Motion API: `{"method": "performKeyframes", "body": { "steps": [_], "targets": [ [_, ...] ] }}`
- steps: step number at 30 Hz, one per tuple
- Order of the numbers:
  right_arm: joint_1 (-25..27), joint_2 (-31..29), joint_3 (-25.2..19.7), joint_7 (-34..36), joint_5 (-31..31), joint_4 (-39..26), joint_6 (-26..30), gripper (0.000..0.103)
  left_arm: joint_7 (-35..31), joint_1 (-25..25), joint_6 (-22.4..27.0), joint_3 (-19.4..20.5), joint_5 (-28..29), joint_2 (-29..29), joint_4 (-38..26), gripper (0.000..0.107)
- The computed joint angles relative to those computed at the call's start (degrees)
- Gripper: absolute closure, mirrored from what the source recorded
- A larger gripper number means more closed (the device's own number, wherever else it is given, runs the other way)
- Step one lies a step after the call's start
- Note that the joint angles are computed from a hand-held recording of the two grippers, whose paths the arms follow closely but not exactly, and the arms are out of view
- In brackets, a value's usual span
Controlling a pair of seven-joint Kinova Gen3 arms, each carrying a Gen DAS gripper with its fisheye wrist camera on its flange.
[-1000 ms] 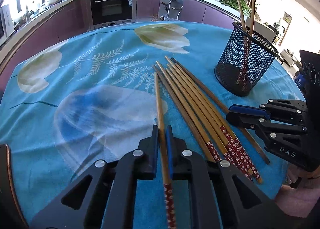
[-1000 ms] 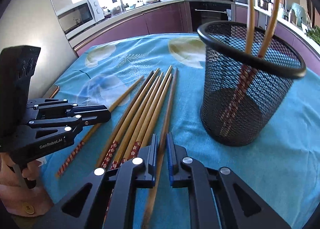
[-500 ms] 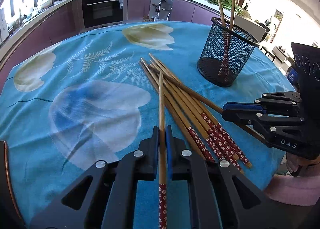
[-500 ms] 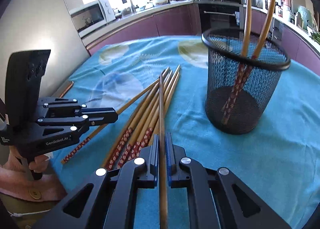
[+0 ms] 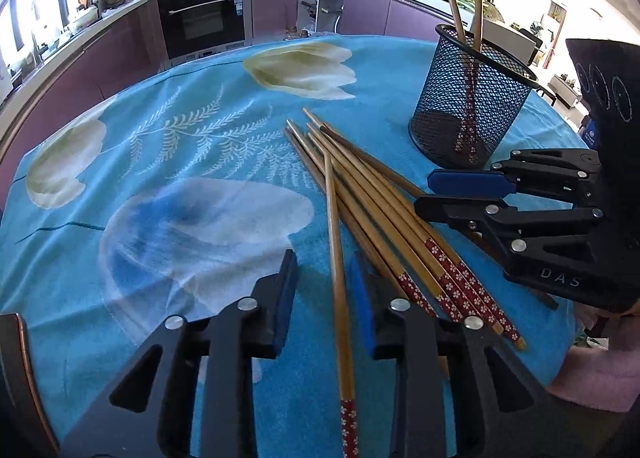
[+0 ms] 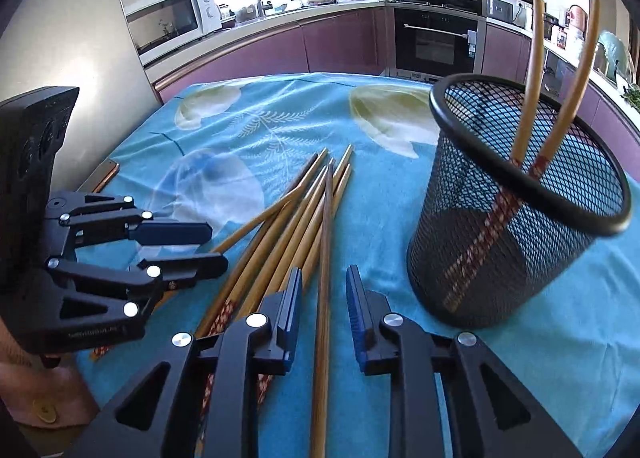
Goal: Organize utensils
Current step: 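Grasp a chopstick with the right tool while the left tool grasps another, then lift both chopsticks upright and lower them into the mesh cup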
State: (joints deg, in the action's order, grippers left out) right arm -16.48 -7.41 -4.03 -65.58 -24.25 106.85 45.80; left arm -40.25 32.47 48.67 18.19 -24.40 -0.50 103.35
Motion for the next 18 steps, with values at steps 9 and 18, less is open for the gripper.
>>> {"method": "performKeyframes", "body": {
  "steps": [9, 18],
  "targets": [
    [0.97, 1.32, 0.29, 0.86, -1.24, -1.21, 2.81, 0.092, -0.72, 0.12, -0.62, -0.33, 0.94, 0.24, -0.29, 0.097],
    [1.21, -0.58, 1.73, 3.45, -4.9, 0.62, 1.74, 0.097, 2.1, 0.62, -0.14, 0.11, -0.4, -0.18, -0.35, 0.1]
  ]
}}
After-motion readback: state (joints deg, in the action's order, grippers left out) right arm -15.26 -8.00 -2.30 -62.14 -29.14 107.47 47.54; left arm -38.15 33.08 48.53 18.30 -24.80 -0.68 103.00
